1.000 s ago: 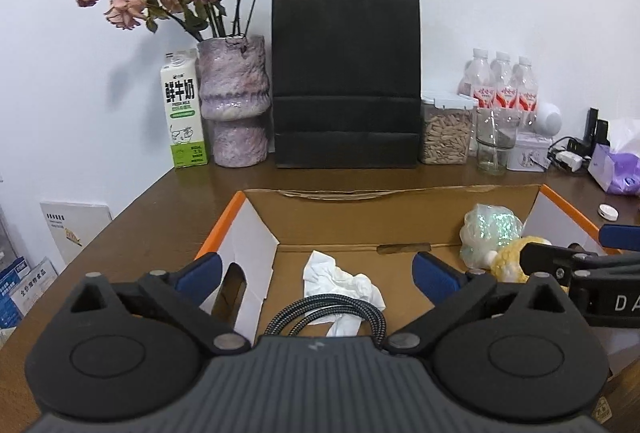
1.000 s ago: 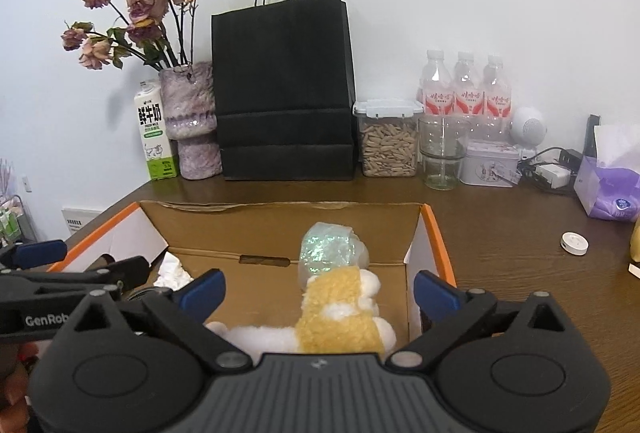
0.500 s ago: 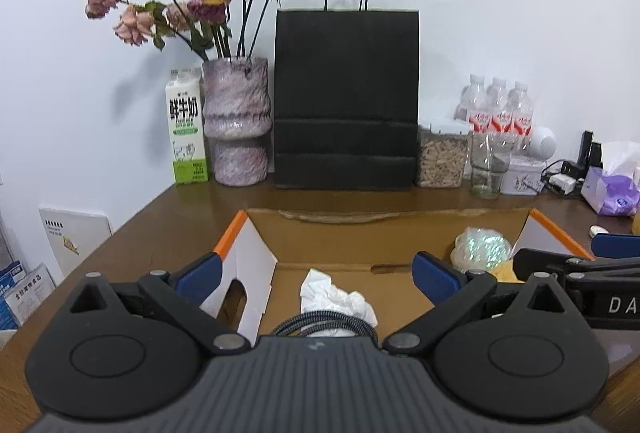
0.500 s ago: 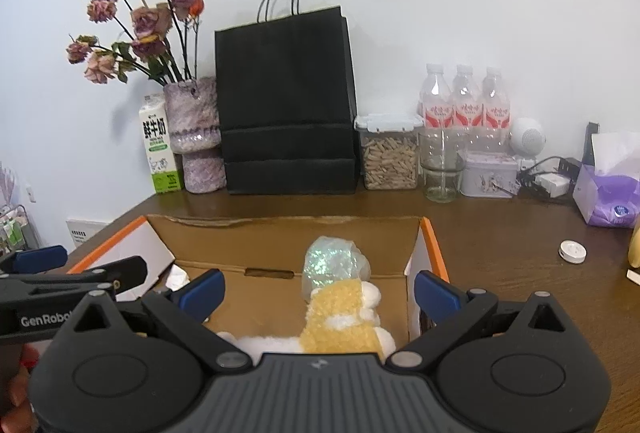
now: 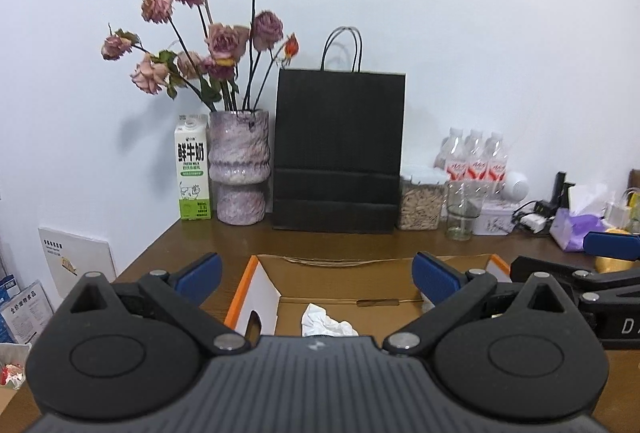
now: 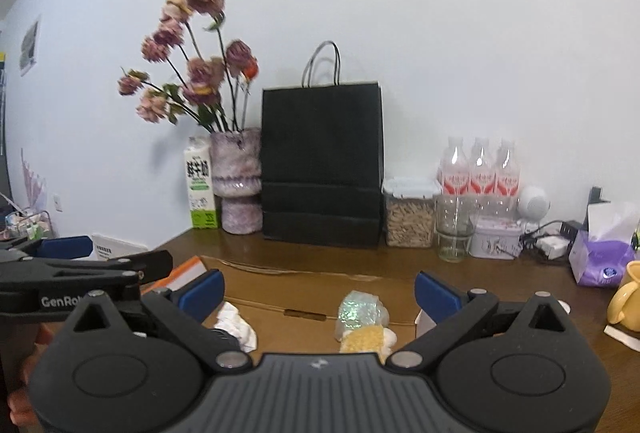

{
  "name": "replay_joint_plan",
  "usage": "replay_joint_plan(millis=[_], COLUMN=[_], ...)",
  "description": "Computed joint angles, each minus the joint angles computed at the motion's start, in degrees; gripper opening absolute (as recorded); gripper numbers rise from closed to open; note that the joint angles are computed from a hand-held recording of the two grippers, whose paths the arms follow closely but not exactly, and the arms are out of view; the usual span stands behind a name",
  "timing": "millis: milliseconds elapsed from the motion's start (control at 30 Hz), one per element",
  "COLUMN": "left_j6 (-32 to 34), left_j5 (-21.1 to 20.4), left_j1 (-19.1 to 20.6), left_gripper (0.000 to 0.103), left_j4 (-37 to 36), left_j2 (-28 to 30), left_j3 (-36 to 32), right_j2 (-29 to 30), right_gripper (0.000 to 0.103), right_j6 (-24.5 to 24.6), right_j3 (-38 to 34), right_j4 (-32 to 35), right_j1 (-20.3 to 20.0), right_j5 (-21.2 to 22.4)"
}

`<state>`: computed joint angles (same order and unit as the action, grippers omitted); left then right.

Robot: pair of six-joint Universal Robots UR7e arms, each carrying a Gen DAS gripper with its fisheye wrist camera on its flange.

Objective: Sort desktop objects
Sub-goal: 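Carry the sheep and cable into the box and open both tools, then return the right tool to the table and grasp the crumpled tissue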

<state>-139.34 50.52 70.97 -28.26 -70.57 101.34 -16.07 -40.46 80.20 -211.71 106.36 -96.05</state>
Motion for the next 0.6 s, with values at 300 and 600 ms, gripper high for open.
replay_joint_plan(millis=[300,600], left_j6=[-0.24,-3.82], left_j5=[-2.47,-6.9], left_j1=[-3.18,-3.5], left_gripper=[0.103,0.103], left_j4=[-2.07,-1.8], left_j2=[-9.62,-15.85], left_j3=[11.64,20.62], right_j2=[-5.91,-8.33], right_gripper=[0.103,0.103], right_j6=[-1.71,-1.57], right_j3=[15.38,26.7], right_j4=[-9.42,-15.99], right_j1=[0.09,-1.86], right_j5=[1.35,0.06])
